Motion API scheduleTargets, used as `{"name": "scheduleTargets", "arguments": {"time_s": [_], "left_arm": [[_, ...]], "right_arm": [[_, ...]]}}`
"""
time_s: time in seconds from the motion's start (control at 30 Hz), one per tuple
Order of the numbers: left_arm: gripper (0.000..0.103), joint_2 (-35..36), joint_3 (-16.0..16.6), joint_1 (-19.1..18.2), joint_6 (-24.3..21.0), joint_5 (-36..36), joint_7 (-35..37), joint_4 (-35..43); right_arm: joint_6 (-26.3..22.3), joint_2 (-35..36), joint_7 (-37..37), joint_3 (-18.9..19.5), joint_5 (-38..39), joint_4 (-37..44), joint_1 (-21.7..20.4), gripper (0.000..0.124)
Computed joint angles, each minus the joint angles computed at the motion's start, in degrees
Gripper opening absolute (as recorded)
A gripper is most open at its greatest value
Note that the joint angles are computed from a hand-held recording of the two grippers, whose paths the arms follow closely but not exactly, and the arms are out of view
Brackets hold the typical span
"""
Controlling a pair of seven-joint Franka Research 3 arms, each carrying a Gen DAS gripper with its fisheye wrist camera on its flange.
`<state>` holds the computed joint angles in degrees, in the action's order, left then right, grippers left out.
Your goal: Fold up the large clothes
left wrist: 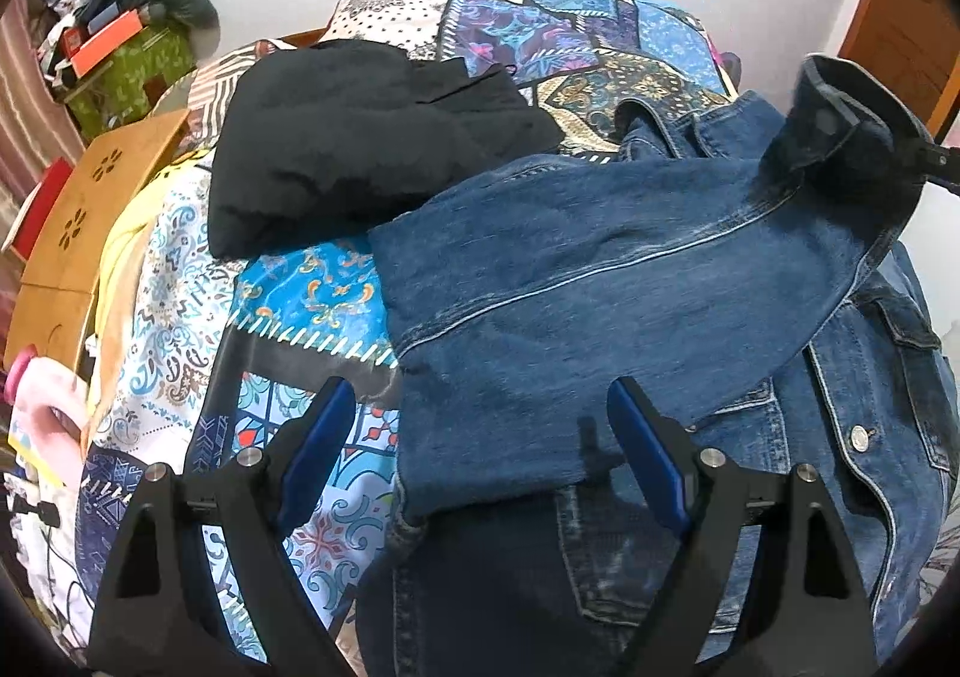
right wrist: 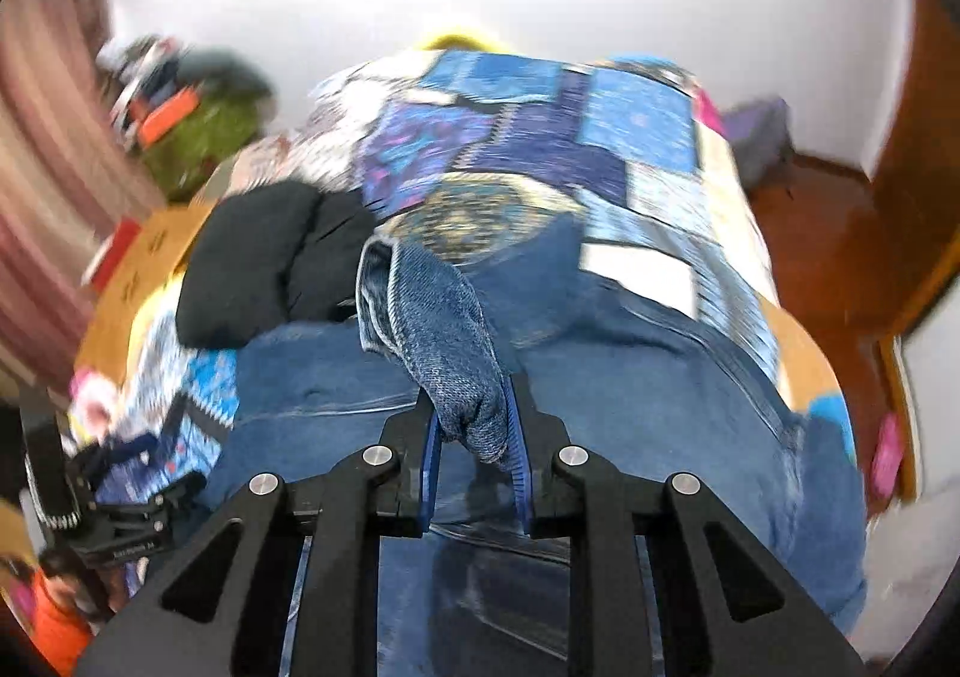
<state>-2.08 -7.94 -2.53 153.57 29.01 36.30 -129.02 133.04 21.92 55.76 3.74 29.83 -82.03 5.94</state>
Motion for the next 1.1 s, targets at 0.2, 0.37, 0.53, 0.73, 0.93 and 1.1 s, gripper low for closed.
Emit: {"name": "scheduleTargets", "arguments": {"time_s": [0.2,0.37,0.53,0.73,0.93,1.1], "left_arm": [[0.086,0.9,-0.3,-0.6,-1.5,0.3,1.2,1.4],[0.086,0.8,-0.3,-0.9,-3.0,1.0,2.0,1.5],[0.086,-1.2,0.0,-0.7,-3.9,-0.6,4.8,-0.6],[0.086,-3.8,0.7,0.1,-5.6,-5.3,10.5,-4.1],[0.086,-3.7,1.2,0.1,-5.4,-11.8,17.2,-6.5],[0.086,-1.0,1.2,0.5,-3.9,-14.3,17.5,-5.9]], "right_arm": [[-1.4,2.6,9.1,-2.2,-0.5,1.2,-2.0,0.020],[-5.6,3.7,13.0,-2.0,0.0,2.4,-4.3,0.033],[-7.9,4.1,11.6,-1.1,1.5,2.5,-5.3,0.066],[-9.6,8.1,15.8,-1.4,0.0,6.1,-4.0,0.067],[-7.6,9.0,19.3,-1.5,-0.8,7.0,-3.7,0.066],[-6.3,8.6,20.6,-2.5,-4.6,6.1,-3.2,0.067]]}}
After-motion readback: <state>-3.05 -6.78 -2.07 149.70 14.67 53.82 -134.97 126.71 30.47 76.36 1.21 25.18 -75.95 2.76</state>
